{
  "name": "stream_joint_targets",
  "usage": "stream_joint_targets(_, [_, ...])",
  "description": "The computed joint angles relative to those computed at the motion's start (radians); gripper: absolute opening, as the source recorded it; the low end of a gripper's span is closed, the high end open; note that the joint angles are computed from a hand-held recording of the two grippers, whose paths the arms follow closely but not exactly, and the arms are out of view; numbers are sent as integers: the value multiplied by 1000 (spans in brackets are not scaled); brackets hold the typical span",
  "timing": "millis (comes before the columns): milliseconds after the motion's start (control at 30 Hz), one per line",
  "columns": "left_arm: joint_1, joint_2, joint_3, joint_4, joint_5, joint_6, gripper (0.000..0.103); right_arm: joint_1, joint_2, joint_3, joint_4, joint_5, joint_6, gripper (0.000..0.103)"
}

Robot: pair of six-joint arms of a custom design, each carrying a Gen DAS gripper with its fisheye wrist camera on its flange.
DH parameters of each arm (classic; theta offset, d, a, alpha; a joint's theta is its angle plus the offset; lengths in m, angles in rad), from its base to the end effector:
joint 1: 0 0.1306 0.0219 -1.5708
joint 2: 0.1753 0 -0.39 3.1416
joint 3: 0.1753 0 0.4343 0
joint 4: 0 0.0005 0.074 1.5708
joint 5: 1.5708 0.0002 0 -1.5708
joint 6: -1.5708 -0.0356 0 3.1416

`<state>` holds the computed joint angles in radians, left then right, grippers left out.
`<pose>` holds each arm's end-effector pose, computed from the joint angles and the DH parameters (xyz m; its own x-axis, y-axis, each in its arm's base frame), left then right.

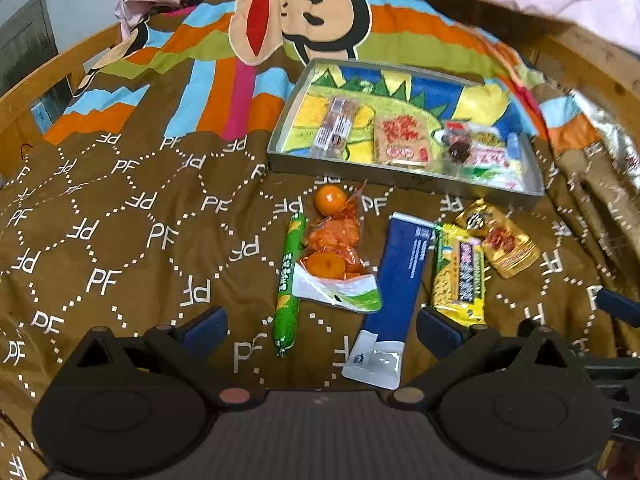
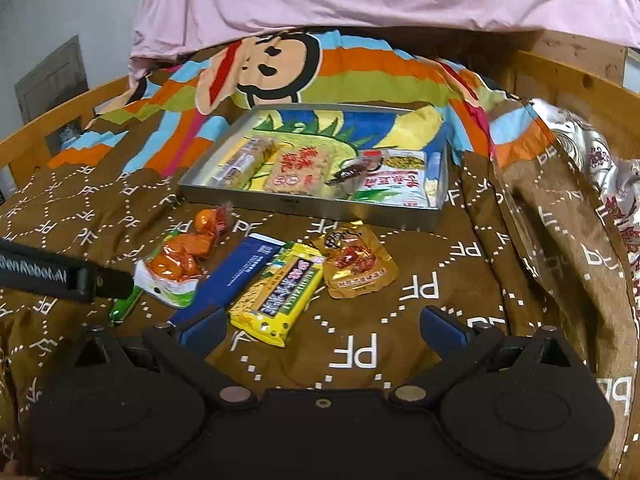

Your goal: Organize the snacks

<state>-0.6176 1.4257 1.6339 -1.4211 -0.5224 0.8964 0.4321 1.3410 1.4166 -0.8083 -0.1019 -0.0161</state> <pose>0.4137 -0.2727 0.5119 -0.7575 -0.2922 -0.5838 -0.3720 0.9280 0.0182 0.4663 0.2185 0.4795 -0.6151 -0.2660 -0.7422 -0.4754 0.8761 0.0800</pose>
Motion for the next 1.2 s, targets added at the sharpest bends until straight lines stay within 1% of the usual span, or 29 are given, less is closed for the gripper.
stream_joint_targets(133, [6, 17, -2, 6, 16, -19, 102, 0, 18, 20, -14, 2, 9, 102])
stream_joint_targets(267, [22, 15, -18, 50, 49, -88, 102, 4, 24, 21, -10, 27, 33, 102])
stream_joint_targets(367, [31, 2, -37, 79, 49, -116, 102, 3, 34, 30, -11, 6, 35, 102])
stream_joint_targets(400, [37, -4, -45, 93, 57, -127, 102, 4, 34, 29, -8, 10, 43, 102])
stream_joint_targets(533, [70, -28, -73, 153, 90, -213, 102, 9, 32, 24, 5, 48, 53, 102])
stream_joint_targets(600, [82, -47, -95, 198, 92, -265, 102, 11, 27, 18, 15, 61, 52, 102])
stream_joint_targets(700, [95, -91, -151, 284, 105, -314, 102, 21, 14, 5, 38, 87, 46, 102])
stream_joint_targets(767, [100, -118, -192, 334, 109, -324, 102, 31, 9, -2, 51, 99, 53, 102])
stream_joint_targets(833, [105, -150, -243, 389, 113, -311, 102, 44, 11, -1, 52, 108, 61, 102])
stream_joint_targets(900, [114, -173, -284, 426, 123, -302, 102, 55, 18, 2, 55, 107, 68, 102])
stream_joint_targets(967, [120, -193, -320, 460, 114, -304, 102, 69, 30, 8, 60, 118, 68, 102])
stream_joint_targets(1067, [127, -228, -378, 532, 91, -344, 102, 83, 48, 16, 71, 119, 67, 102])
stream_joint_targets(1200, [133, -261, -433, 591, 52, -382, 102, 91, 63, 16, 86, 110, 55, 102])
